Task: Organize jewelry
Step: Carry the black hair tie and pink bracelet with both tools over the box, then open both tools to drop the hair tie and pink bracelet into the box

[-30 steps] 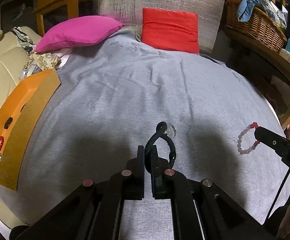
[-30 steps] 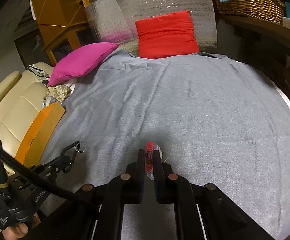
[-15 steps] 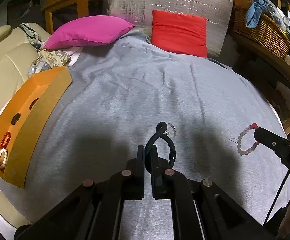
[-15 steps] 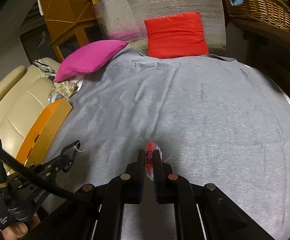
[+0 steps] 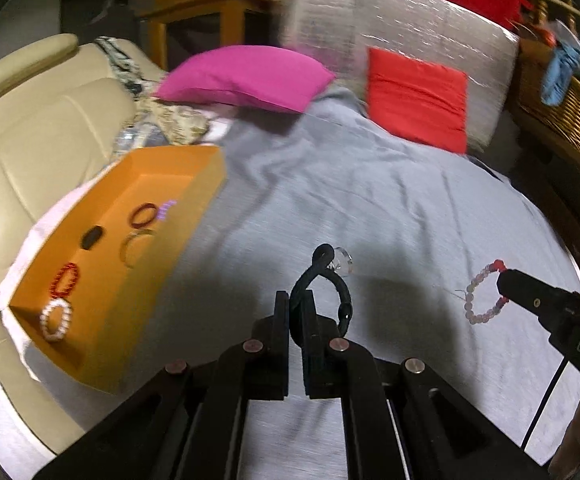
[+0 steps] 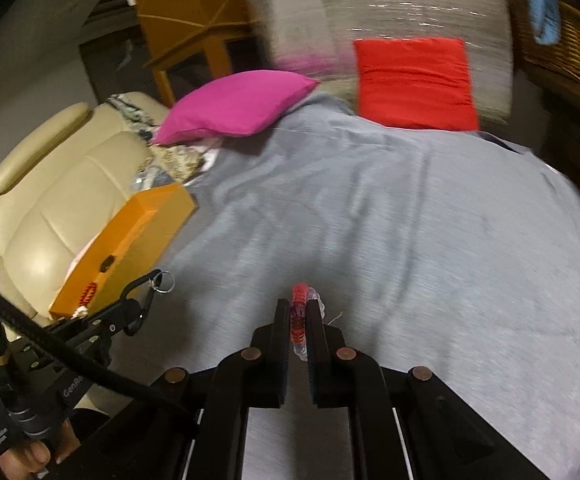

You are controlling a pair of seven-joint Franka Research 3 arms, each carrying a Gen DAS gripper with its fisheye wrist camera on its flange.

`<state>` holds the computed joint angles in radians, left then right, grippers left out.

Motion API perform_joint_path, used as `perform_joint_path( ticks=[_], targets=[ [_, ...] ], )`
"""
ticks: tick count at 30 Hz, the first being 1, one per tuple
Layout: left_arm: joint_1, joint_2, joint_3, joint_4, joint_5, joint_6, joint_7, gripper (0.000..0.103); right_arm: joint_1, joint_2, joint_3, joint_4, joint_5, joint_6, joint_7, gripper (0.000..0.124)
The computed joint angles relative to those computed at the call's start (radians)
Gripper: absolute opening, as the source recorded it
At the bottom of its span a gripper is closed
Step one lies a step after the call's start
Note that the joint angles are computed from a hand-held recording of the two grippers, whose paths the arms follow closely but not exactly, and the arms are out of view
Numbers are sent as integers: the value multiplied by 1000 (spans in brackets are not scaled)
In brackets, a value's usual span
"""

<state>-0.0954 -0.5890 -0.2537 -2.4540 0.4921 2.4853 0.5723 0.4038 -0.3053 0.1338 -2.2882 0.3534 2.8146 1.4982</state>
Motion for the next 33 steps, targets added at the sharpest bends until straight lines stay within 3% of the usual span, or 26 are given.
perform_joint_path(
  ticks=[9,18,26,33],
  targets=[
    [99,-107,70,-51,33,-35,24,5,73,174,50,228,-11,-35,-10,8],
    [226,-167,149,-109,43,-46,67,5,164,435,88,582,-84,-122,2,8],
    [287,-165,194,-149,12,-11,120,5,242,653,81,881,-137,-243,28,8],
    [302,-144,219,-191,-44,23,172,5,304,871,62,1173,-158,-411,51,8]
  ],
)
